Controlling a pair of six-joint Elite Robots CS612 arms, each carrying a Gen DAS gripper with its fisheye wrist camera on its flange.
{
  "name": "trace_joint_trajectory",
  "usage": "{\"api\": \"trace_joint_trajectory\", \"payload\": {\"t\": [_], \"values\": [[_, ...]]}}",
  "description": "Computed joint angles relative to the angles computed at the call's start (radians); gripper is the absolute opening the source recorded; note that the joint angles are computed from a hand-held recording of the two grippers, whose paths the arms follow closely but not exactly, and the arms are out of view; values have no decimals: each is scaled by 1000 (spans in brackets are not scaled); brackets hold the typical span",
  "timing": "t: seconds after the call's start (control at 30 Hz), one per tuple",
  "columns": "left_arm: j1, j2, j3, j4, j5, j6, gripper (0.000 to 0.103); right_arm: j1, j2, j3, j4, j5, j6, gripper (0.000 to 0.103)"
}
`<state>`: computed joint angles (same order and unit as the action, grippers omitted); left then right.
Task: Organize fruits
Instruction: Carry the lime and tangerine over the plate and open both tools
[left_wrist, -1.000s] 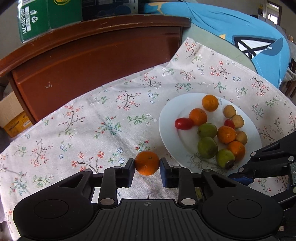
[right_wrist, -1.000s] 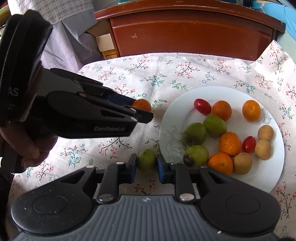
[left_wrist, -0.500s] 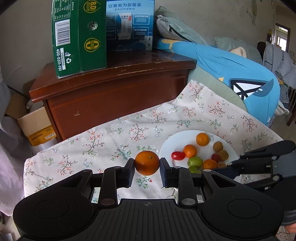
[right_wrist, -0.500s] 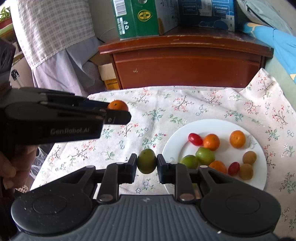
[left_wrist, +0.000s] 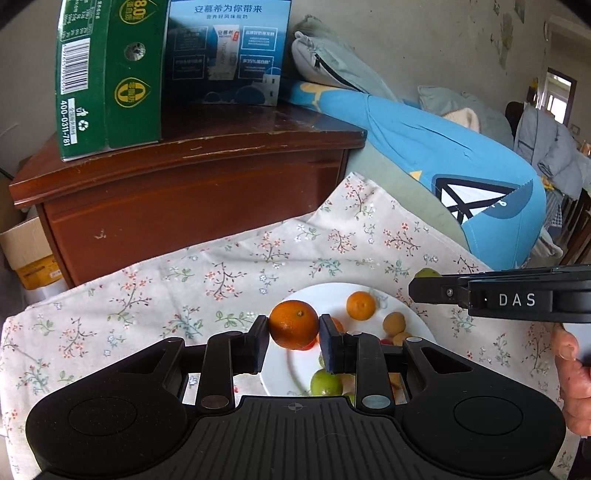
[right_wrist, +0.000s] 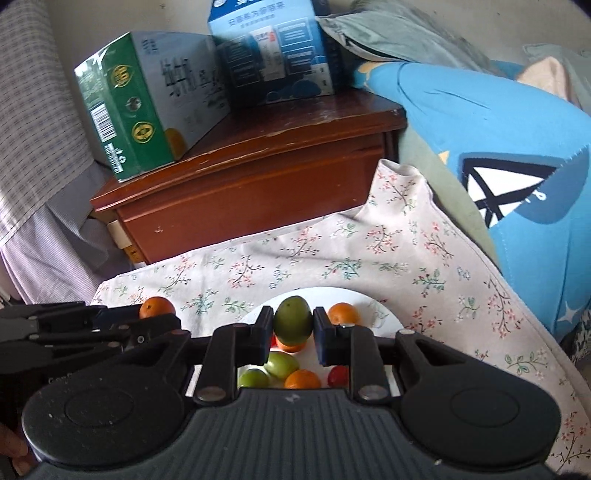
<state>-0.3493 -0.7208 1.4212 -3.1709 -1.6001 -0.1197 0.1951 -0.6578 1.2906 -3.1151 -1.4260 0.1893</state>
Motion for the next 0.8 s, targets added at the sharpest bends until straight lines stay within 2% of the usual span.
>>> {"api": "trace_joint_trajectory", "payload": {"t": [0.23, 0.33, 0.5, 0.8], "values": [[-11, 24, -22, 48, -29, 6, 27, -22, 12, -10, 46, 10, 149, 22], [-14, 34, -32, 53, -34, 0, 27, -26, 19, -15, 35, 21, 175, 22], [-19, 51, -50, 67, -41, -5, 27, -35, 35, -34, 38, 85, 222, 22], [-24, 94, -104, 84, -57, -64, 27, -34, 56, -63, 92, 86, 265, 24]]}}
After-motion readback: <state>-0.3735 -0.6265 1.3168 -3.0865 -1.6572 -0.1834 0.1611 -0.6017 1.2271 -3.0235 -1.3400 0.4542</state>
